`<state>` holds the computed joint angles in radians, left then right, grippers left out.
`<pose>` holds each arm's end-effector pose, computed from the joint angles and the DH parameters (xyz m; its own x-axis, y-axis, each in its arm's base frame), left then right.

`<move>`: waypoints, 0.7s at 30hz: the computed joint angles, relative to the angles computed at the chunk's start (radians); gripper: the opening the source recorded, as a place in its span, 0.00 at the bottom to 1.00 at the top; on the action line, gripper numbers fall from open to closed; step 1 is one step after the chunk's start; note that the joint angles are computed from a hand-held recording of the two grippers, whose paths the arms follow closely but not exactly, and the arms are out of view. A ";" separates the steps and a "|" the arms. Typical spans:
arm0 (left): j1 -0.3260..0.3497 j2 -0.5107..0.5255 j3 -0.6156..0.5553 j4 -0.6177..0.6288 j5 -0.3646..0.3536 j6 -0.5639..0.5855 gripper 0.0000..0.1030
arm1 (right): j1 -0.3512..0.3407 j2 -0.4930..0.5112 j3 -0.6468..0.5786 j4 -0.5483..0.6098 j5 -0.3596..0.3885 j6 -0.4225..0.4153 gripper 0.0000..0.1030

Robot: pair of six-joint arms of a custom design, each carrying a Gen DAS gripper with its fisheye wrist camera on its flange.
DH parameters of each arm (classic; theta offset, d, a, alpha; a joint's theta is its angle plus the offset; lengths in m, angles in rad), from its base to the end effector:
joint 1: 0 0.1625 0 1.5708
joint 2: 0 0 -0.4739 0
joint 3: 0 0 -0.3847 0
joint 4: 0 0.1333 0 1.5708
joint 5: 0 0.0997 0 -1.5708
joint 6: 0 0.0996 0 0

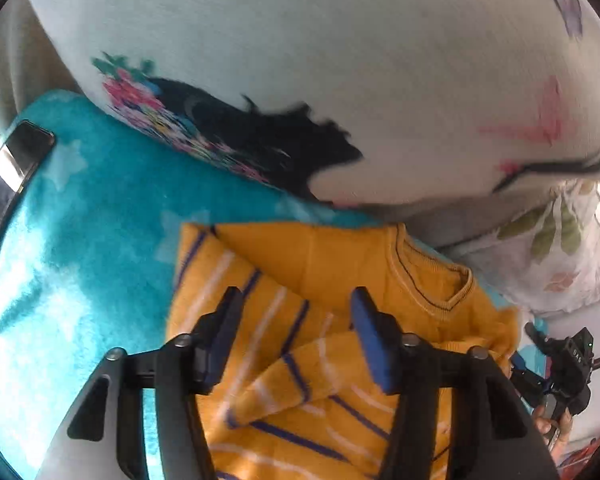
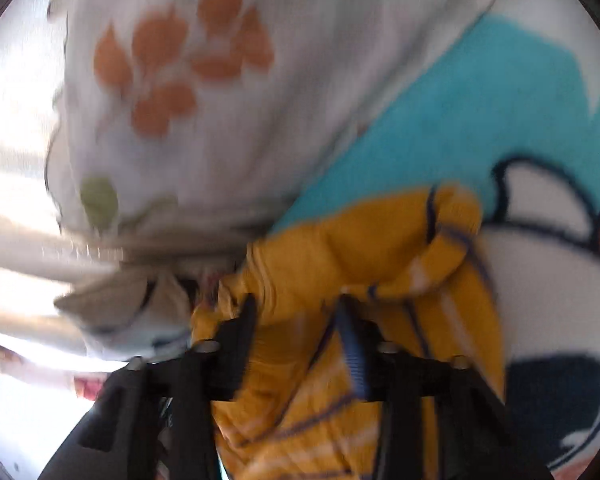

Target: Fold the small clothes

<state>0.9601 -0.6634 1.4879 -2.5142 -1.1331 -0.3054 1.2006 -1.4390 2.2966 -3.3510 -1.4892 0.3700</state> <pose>-0.2830 -0.7104 0.0941 -0.9064 0.2115 -0.3657 0.3113 0.9196 -0.2397 -0.0322 -0.4738 0.3609 -0.8092 0.4833 -0.3341 0.5482 0.4163 -0.7254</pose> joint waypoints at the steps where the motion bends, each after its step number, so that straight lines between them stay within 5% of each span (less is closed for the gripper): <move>1: 0.002 -0.007 0.002 0.007 -0.004 0.002 0.55 | 0.012 -0.007 -0.006 -0.006 -0.031 -0.004 0.54; 6: -0.024 -0.060 0.071 -0.012 0.034 0.074 0.55 | 0.158 -0.024 -0.050 0.078 -0.259 -0.141 0.54; 10: -0.050 -0.084 0.143 -0.053 -0.007 0.208 0.55 | 0.254 0.020 -0.082 0.230 -0.253 -0.300 0.46; 14: -0.065 -0.020 0.113 -0.010 0.033 0.302 0.55 | 0.298 0.138 -0.155 0.326 -0.337 -0.361 0.45; 17: -0.052 0.055 0.044 0.004 0.196 0.290 0.55 | 0.316 0.222 -0.216 0.299 -0.509 -0.377 0.45; 21: -0.001 0.072 -0.021 0.010 0.172 0.255 0.57 | 0.276 0.239 -0.237 0.225 -0.593 -0.364 0.27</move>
